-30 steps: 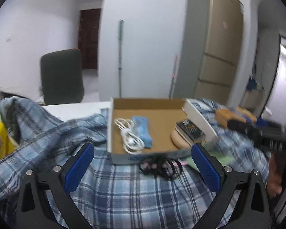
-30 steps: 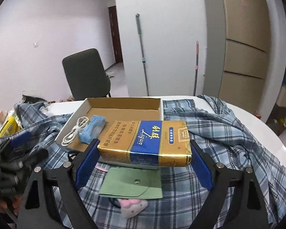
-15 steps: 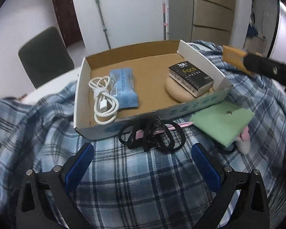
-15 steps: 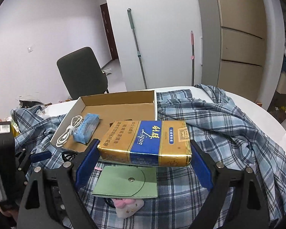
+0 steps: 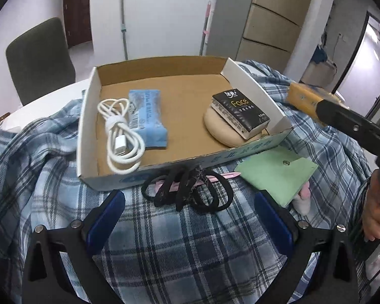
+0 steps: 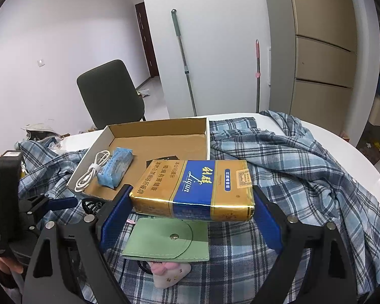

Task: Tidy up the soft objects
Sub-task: 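Grasp the black hair ties with the left gripper while the right gripper holds the Liqun pack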

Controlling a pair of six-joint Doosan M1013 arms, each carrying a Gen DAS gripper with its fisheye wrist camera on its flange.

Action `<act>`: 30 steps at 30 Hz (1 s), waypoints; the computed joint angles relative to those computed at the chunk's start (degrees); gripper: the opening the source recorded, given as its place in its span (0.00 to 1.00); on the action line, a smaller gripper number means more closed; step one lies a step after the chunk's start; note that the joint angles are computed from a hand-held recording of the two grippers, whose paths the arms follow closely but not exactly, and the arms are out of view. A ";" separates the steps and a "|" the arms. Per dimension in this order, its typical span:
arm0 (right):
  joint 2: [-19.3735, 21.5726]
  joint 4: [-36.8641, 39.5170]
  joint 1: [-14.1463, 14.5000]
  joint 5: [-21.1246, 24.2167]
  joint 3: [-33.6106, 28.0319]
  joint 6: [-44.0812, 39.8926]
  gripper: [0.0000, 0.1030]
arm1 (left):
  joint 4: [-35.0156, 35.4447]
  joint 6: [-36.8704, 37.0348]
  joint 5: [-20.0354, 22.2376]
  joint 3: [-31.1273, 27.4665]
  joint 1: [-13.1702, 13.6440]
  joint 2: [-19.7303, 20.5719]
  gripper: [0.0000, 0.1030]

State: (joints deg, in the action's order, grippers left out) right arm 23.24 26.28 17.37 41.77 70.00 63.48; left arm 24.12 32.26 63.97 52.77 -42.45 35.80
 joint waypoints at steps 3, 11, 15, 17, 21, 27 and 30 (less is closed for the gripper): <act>0.05 -0.16 0.07 0.21 -0.05 0.07 0.86 | -1.62 0.38 -1.02 0.11 0.52 0.07 1.00; 0.10 0.36 0.34 1.24 0.01 -1.70 0.86 | -1.42 -2.11 -3.28 2.46 1.00 -0.46 0.94; -0.10 0.54 0.48 0.58 0.26 -2.44 0.86 | -1.11 -2.71 -5.40 3.92 1.00 -1.31 0.73; 0.00 0.13 0.50 0.57 0.22 -2.07 0.86 | -0.51 -3.27 -5.68 4.28 0.88 -1.72 0.61; 0.19 0.05 0.41 0.98 -0.04 -1.59 0.86 | 1.69 -3.83 -5.88 5.08 0.08 -2.70 0.34; -0.20 -0.34 0.61 -0.07 0.50 -1.88 0.86 | 5.00 -4.47 -5.42 6.07 -1.56 -3.94 0.12; -0.22 -0.56 0.62 -0.29 0.53 -1.81 0.86 | 5.75 -4.08 -4.04 5.91 -2.03 -3.90 0.11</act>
